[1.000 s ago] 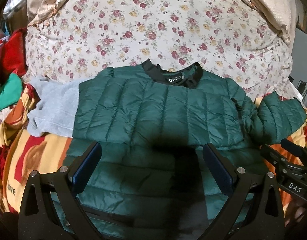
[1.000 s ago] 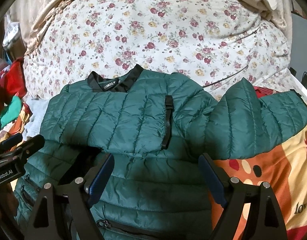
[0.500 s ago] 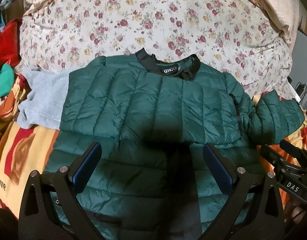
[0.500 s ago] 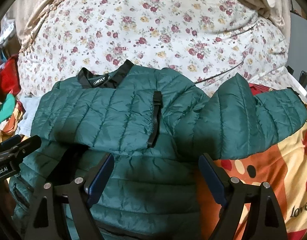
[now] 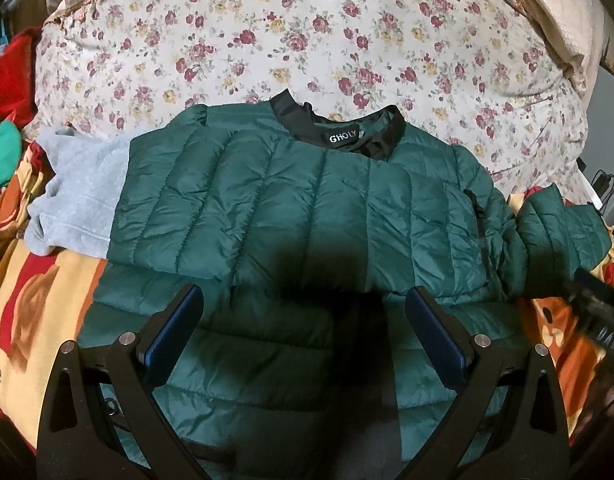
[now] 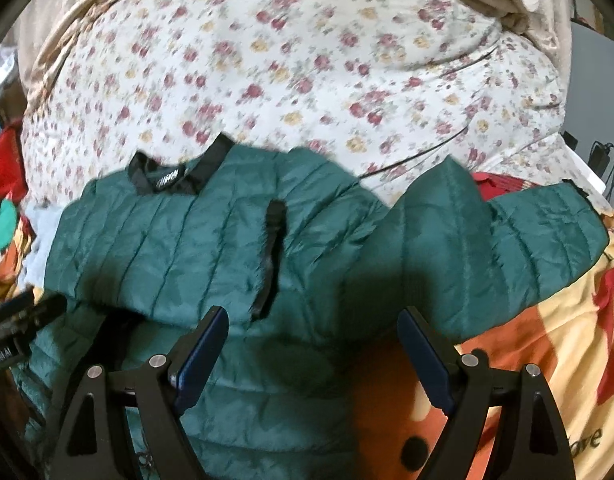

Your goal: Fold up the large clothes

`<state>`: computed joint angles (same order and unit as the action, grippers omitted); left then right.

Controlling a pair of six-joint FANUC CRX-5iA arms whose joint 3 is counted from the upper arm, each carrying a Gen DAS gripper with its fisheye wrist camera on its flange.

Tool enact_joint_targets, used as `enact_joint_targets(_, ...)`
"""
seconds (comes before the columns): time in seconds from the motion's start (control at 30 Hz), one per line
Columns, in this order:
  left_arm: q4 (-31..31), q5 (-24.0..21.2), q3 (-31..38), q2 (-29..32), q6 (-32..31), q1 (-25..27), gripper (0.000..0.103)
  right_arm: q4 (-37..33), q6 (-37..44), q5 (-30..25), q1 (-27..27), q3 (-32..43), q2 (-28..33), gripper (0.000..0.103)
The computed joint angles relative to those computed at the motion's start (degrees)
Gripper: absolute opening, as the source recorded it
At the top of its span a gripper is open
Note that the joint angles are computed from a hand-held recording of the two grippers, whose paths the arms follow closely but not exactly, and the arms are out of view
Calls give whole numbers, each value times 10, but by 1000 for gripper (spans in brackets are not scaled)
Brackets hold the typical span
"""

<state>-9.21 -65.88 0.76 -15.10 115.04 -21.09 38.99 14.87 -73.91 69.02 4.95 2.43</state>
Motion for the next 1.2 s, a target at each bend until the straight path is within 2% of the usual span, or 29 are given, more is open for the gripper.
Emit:
enact_joint_targets(0.2, -1, 3, -3, 5, 0, 2, 102, 13, -39, 29, -37, -26, -40, 85)
enact_joint_targets(0.43, 6, 7, -7, 12, -7, 8, 102, 1, -31, -22, -111, -23, -49, 85)
enact_joint_targets(0.7, 12, 9, -11, 18, -13, 17, 102, -4, -33, -91, -210, -74, -55, 85)
enact_joint_targets(0.83, 15, 8, -9, 25, -13, 22, 102, -25, -40, -84, -256, -84, -57, 90)
enact_joint_targets(0.9, 15, 5, -7, 29, -16, 22, 102, -33, -18, -66, -273, -83, -51, 93)
enact_joint_targets(0.97, 13, 3, -7, 30, -17, 22, 102, -17, 2, -50, -277, -92, -47, 92)
enact_joint_targets(1.0, 13, 2, -7, 30, -18, 22, 102, -13, 7, -44, -276, -96, -47, 79)
enact_joint_targets(1.03, 12, 2, -8, 29, -19, 23, 102, -9, 13, -38, -271, -102, -53, 58)
enact_joint_targets(1.07, 12, 3, -8, 29, -21, 23, 102, -6, 22, -23, -265, -109, -61, 46)
enact_joint_targets(1.1, 12, 4, -9, 27, -22, 24, 102, -8, 27, -17, -257, -107, -64, 28)
enact_joint_targets(1.2, 14, 5, -11, 23, -25, 28, 102, -12, 42, 4, -238, -105, -79, 22)
